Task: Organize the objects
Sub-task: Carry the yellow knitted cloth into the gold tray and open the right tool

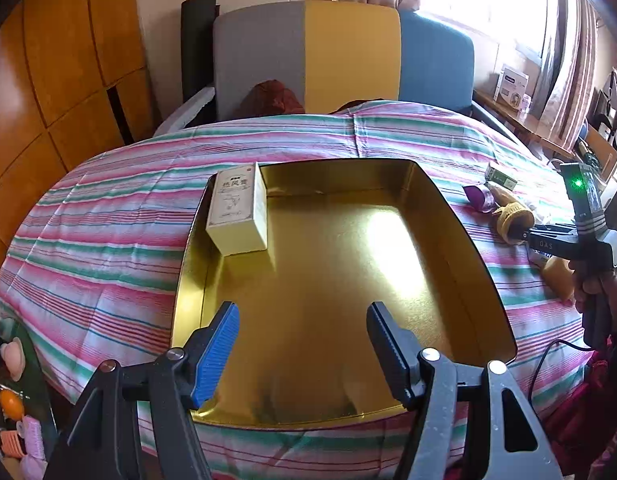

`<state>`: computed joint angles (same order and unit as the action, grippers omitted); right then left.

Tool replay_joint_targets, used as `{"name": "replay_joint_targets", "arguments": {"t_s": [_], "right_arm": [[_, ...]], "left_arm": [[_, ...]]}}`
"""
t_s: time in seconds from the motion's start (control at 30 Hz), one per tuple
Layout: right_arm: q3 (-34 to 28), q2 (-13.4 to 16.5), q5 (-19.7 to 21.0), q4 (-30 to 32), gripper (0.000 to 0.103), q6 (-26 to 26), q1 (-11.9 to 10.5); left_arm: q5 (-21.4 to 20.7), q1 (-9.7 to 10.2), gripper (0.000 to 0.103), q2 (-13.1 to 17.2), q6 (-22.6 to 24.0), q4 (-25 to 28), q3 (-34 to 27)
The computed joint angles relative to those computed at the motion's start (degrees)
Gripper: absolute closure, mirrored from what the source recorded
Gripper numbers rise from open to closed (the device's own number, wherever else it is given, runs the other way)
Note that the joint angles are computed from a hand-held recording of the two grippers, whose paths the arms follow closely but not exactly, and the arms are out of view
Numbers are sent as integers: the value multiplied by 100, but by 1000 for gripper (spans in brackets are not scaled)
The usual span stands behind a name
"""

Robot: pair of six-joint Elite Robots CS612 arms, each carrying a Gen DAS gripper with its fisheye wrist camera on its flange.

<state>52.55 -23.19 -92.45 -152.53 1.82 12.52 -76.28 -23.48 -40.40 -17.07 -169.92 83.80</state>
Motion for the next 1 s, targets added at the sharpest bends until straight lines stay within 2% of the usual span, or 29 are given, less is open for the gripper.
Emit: {"name": "replay_joint_targets", "arguments": {"t_s": [0.27,0.53,0.67,0.77,0.87,1.0], "right_arm": [[90,-67,37,59,79,21,14],[469,-391,249,-515,79,32,99],[434,-466,620,-731,79,-176,252],[228,-418,1122,-680,79,-394,409],[-155,-242,1547,-379,79,-627,599],[-972,188,1988,357,79,-794,828]], "left_arm": [[-34,38,37,-64,-77,-42,153],[-109,140,37,-84,-308,-133,249],[-115,234,37,-103,-562,-172,310],[-21,327,37,-148,-820,-221,408],[52,419,37,-190,-1065,-227,503],[97,532,37,-221,-1348,-210,610]]}}
